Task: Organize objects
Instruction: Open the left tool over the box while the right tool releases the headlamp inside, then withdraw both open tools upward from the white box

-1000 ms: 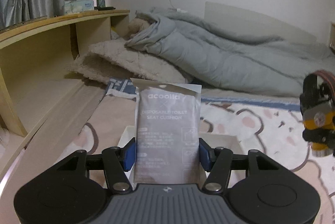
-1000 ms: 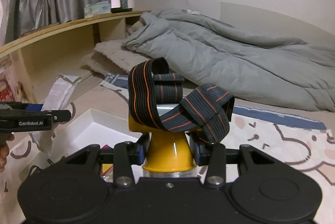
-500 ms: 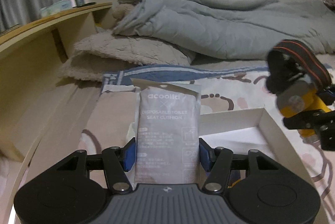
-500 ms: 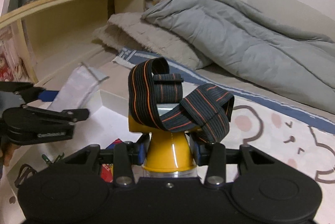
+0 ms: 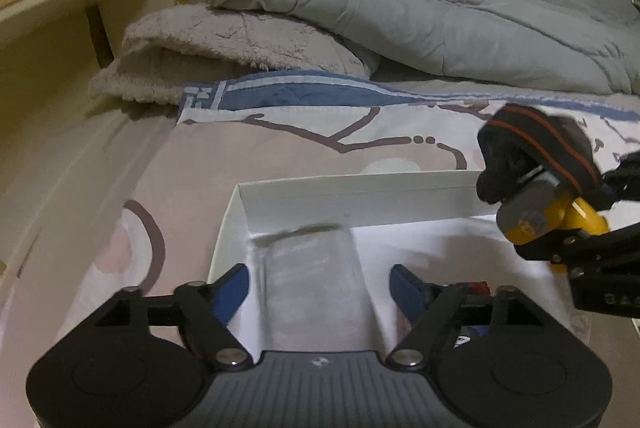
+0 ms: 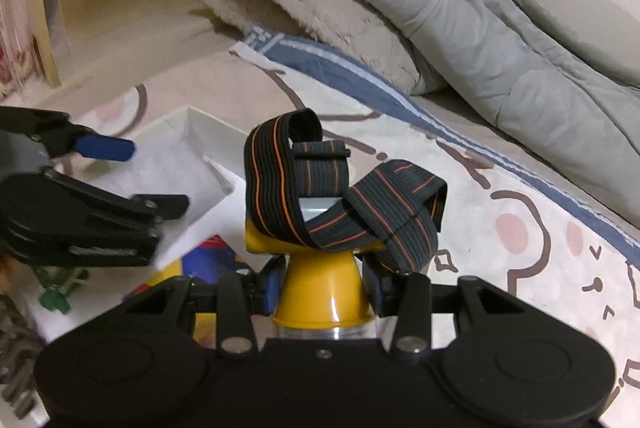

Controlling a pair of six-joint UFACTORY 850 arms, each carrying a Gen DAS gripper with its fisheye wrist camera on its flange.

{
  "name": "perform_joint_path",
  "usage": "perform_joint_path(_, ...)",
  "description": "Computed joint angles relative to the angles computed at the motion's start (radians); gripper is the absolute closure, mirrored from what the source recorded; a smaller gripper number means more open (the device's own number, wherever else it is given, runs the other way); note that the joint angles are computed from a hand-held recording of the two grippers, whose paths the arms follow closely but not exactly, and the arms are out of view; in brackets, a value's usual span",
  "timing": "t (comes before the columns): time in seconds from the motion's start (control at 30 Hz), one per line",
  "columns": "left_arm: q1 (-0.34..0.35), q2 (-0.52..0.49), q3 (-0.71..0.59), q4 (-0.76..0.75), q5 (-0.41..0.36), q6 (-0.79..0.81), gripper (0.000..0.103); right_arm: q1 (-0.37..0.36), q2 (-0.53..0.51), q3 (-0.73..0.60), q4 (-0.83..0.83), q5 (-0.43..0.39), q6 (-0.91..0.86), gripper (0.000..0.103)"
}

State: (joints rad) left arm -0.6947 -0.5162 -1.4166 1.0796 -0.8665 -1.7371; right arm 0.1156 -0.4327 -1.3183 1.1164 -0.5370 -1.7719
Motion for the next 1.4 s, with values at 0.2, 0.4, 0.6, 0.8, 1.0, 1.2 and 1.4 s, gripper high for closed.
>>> perform_joint_path(0.2, 0.004, -0.006, 0.001, -0.026, 0.024, 0.013, 0.018, 0.008, -0.063, -0.067, -0.168, -0.003, 0.191, 0.055)
perform_joint_path(0.4, 0.0, -0.003, 0.001, -0.018, 0.026, -0.004, 0.016, -0.013, -0.031, -0.033, -0.02, 0.002, 0.092, 0.014)
perform_joint_path(0.6, -0.007, 0.002, -0.014, -0.02, 0.021, -0.003, 0.012, -0.022, -0.013, -0.036, -0.02, -0.02, 0.083, 0.013)
perform_joint_path(0.8, -0.025, 0.023, -0.022, -0.022, -0.001, -0.022, 0.006, -0.037, 0.014, -0.016, -0.002, -0.035, 0.036, 0.009)
perform_joint_path(1.0, -0.062, 0.045, -0.046, -0.057, -0.067, 0.014, 0.002, -0.064, 0.052, 0.001, 0.011, -0.058, 0.027, 0.002)
perform_joint_path(1.2, -0.127, 0.056, -0.096, -0.058, -0.203, 0.019, 0.002, -0.111, 0.108, 0.019, 0.027, -0.115, 0.02, 0.001)
perform_joint_path(1.4, -0.195, 0.059, -0.154, -0.075, -0.306, 0.001, 0.002, -0.175, 0.159, 0.023, 0.027, -0.2, 0.056, 0.001)
